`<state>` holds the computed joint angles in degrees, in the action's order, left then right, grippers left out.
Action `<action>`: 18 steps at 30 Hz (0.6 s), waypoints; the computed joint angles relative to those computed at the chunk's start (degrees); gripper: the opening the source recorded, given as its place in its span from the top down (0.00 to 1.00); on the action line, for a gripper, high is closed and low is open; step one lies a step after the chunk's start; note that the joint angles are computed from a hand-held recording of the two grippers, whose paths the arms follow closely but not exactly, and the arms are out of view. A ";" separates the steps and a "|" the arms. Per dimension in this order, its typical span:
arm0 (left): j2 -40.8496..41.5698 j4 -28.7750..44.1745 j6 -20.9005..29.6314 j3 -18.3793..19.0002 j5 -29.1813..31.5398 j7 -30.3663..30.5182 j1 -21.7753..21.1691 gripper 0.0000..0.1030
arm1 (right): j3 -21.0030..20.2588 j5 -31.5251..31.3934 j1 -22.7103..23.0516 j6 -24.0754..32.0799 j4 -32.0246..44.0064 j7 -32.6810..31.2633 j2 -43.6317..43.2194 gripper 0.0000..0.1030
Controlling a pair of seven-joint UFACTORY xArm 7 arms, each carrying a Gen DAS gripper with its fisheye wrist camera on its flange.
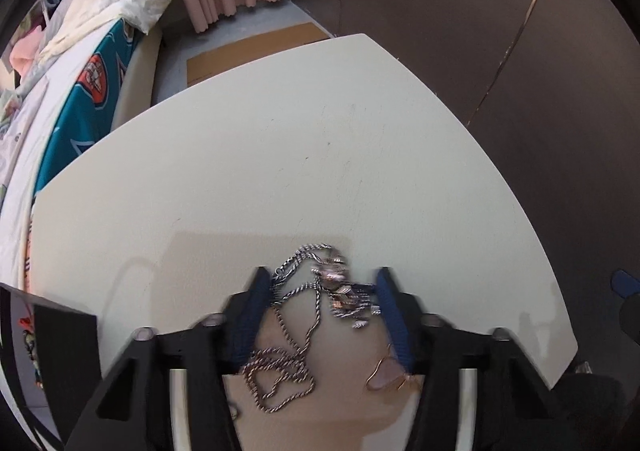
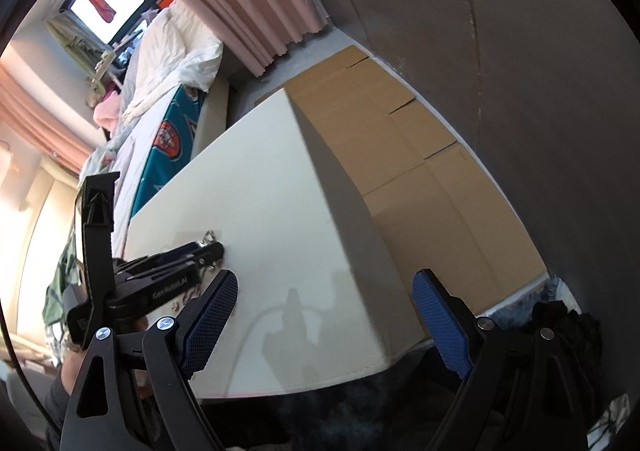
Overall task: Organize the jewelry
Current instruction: 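Grasp the silver chain necklace with the left tool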
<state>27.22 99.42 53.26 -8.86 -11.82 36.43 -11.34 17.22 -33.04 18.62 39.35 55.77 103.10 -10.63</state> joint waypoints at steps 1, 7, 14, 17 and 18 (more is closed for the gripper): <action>0.38 0.87 0.84 0.24 0.06 -0.42 0.16 0.77 | -0.20 -0.24 -0.03 -1.60 0.05 -0.44 0.42 0.13; 2.12 5.45 7.68 -0.37 -4.16 1.13 3.36 0.86 | -0.97 0.06 1.58 -3.56 5.43 -6.15 6.49 0.13; 0.42 6.85 10.57 -0.18 -9.39 4.05 7.59 0.86 | -3.62 0.74 6.23 0.13 14.05 -13.97 13.99 0.16; -0.12 7.97 11.93 -0.05 -11.28 5.02 8.88 0.86 | -4.81 1.41 8.07 2.29 17.26 -17.25 16.45 0.21; -0.28 8.29 12.27 0.01 -11.80 5.28 9.24 0.86 | -5.18 1.59 8.61 3.16 18.14 -17.98 17.06 0.23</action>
